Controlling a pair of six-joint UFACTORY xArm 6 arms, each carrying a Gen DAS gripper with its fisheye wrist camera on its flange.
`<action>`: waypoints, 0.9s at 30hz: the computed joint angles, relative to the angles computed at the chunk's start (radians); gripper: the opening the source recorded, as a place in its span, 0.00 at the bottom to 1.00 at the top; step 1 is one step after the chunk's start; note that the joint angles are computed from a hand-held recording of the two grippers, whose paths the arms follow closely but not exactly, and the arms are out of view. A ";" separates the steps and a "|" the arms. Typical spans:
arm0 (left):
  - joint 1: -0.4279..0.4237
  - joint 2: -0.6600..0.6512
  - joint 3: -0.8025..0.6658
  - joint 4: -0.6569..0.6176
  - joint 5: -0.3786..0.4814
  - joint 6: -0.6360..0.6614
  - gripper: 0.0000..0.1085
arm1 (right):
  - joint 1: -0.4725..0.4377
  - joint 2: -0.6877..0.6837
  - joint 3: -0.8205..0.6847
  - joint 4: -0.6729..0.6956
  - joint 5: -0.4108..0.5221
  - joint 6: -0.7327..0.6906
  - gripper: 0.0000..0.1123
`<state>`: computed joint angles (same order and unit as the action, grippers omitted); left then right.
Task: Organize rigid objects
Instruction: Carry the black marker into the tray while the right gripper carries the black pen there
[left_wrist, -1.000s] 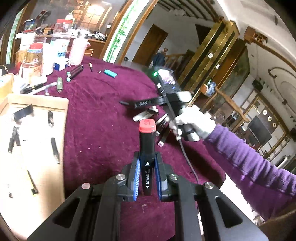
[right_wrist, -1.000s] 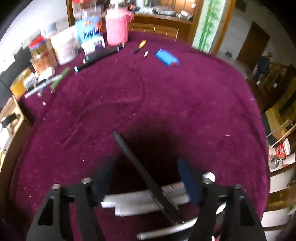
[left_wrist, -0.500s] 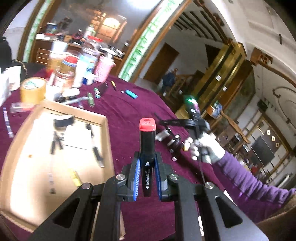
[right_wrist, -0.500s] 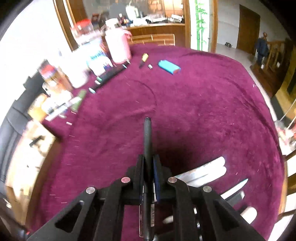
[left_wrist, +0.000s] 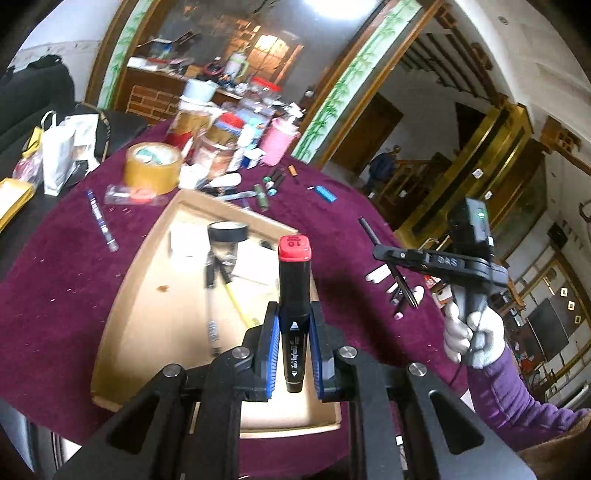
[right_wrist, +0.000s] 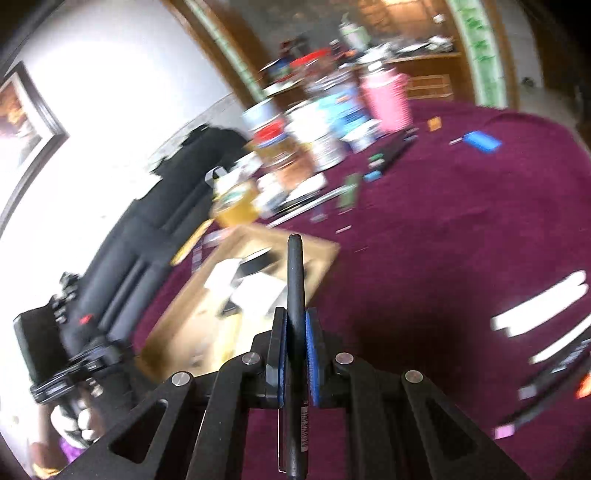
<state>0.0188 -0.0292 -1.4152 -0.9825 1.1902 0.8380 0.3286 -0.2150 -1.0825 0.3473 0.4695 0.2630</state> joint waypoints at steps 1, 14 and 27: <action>0.007 0.012 -0.013 0.012 0.007 -0.011 0.13 | 0.021 0.029 -0.018 0.048 -0.005 -0.027 0.10; -0.018 0.336 -0.386 0.233 0.115 -0.221 0.14 | 0.130 0.355 -0.254 0.291 0.019 -0.043 0.10; -0.099 0.375 -0.375 0.366 -0.015 -0.283 0.14 | 0.132 0.458 -0.351 0.087 0.050 0.150 0.10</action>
<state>-0.0798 0.3460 -1.7897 -0.6161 1.1751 0.5548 0.4609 0.2431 -1.4337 0.4343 0.5196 0.4133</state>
